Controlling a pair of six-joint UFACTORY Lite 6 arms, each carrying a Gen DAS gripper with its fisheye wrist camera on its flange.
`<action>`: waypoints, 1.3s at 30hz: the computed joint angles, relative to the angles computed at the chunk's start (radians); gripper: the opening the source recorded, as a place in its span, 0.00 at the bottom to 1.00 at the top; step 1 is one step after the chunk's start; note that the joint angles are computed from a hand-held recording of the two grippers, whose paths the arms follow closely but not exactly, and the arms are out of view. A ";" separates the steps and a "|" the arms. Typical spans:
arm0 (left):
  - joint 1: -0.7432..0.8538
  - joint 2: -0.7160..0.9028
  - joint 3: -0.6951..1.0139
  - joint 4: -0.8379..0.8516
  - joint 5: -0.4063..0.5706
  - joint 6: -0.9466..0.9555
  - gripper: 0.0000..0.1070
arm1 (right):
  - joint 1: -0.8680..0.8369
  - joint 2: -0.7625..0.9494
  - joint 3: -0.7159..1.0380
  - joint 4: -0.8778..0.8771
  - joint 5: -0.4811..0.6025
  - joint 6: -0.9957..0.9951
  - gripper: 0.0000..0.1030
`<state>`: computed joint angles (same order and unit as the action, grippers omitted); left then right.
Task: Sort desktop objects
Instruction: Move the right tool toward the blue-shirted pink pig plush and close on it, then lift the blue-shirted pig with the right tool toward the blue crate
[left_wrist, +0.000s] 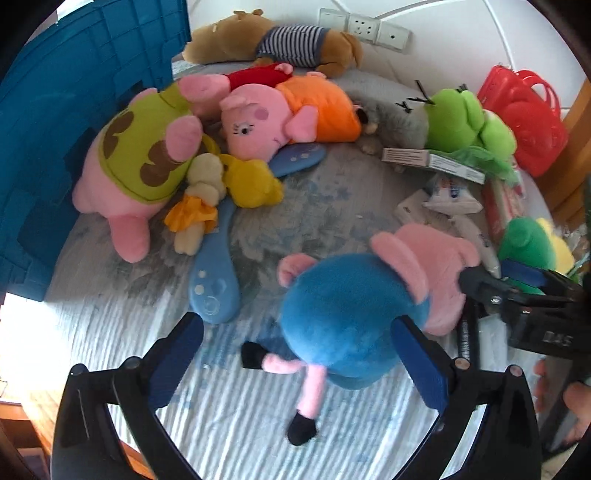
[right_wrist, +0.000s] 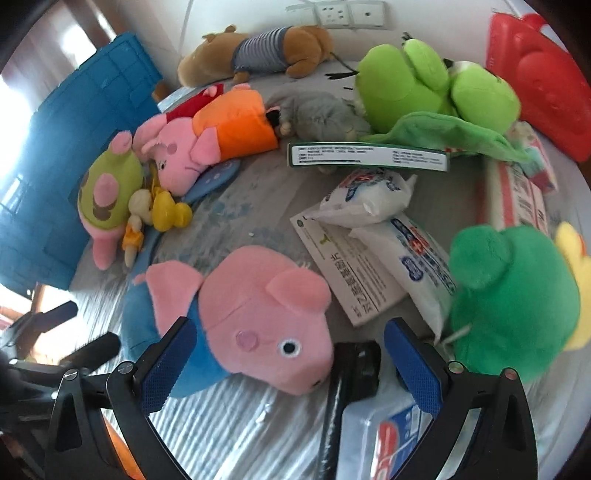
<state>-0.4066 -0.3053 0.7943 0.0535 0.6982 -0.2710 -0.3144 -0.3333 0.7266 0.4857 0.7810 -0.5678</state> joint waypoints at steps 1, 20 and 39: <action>-0.017 0.003 -0.003 0.006 -0.001 -0.018 0.96 | -0.006 0.005 0.002 0.009 0.008 -0.021 1.00; 0.041 0.179 -0.009 0.061 -0.241 0.007 0.96 | 0.029 0.141 -0.013 0.173 -0.037 -0.235 0.97; 0.034 0.164 -0.110 -0.125 -0.299 0.206 0.96 | 0.035 0.251 0.023 0.214 -0.021 -0.310 0.71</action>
<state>-0.3724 -0.1414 0.6846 -0.0720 0.3992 -0.0648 -0.2790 -0.0818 0.7494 0.7001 0.7604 -0.8779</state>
